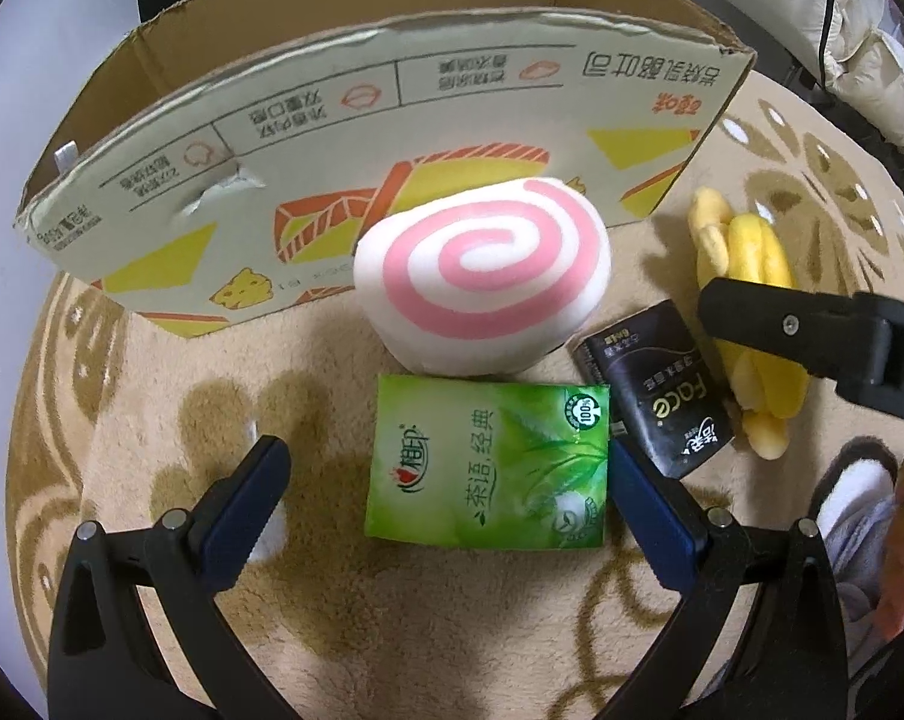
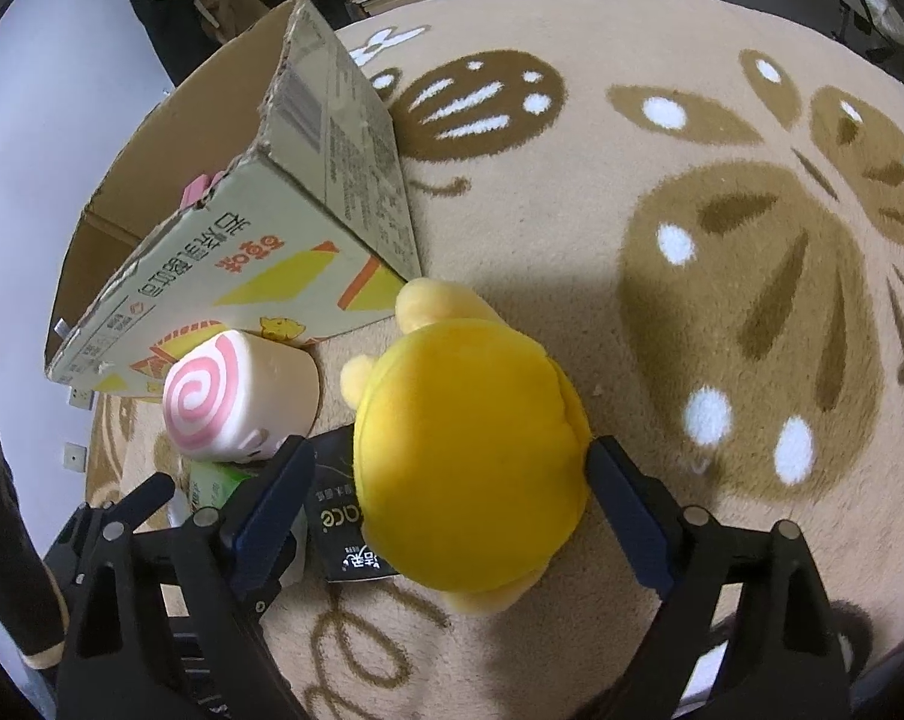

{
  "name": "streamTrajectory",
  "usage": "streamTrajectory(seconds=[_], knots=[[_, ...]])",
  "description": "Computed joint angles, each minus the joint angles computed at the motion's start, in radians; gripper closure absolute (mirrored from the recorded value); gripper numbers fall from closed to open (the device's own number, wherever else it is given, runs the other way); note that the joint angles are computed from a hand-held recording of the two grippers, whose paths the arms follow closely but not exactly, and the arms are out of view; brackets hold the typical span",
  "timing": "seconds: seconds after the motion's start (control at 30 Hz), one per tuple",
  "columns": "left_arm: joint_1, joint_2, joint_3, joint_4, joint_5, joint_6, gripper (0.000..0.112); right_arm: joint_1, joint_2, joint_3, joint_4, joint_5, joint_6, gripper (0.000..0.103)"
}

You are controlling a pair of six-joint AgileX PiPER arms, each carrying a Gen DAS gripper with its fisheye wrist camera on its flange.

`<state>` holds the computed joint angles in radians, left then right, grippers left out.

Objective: Organize soft objects
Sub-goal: 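Grasp the green tissue pack with the left tool while the right tool grasps the yellow plush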

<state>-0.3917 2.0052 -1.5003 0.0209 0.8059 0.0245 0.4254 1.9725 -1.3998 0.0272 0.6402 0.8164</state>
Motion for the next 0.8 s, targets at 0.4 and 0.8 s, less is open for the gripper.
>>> streamTrajectory(seconds=[0.4, 0.8], knots=[[-0.006, 0.036, -0.017, 0.039, 0.010, -0.057, 0.010, -0.020, 0.005, 0.014, 0.026, 0.019, 0.017, 0.017], [0.046, 0.045, -0.003, -0.037, -0.016, 0.025, 0.019, 0.004, 0.025, -0.031, -0.018, 0.044, 0.046, 0.026]])
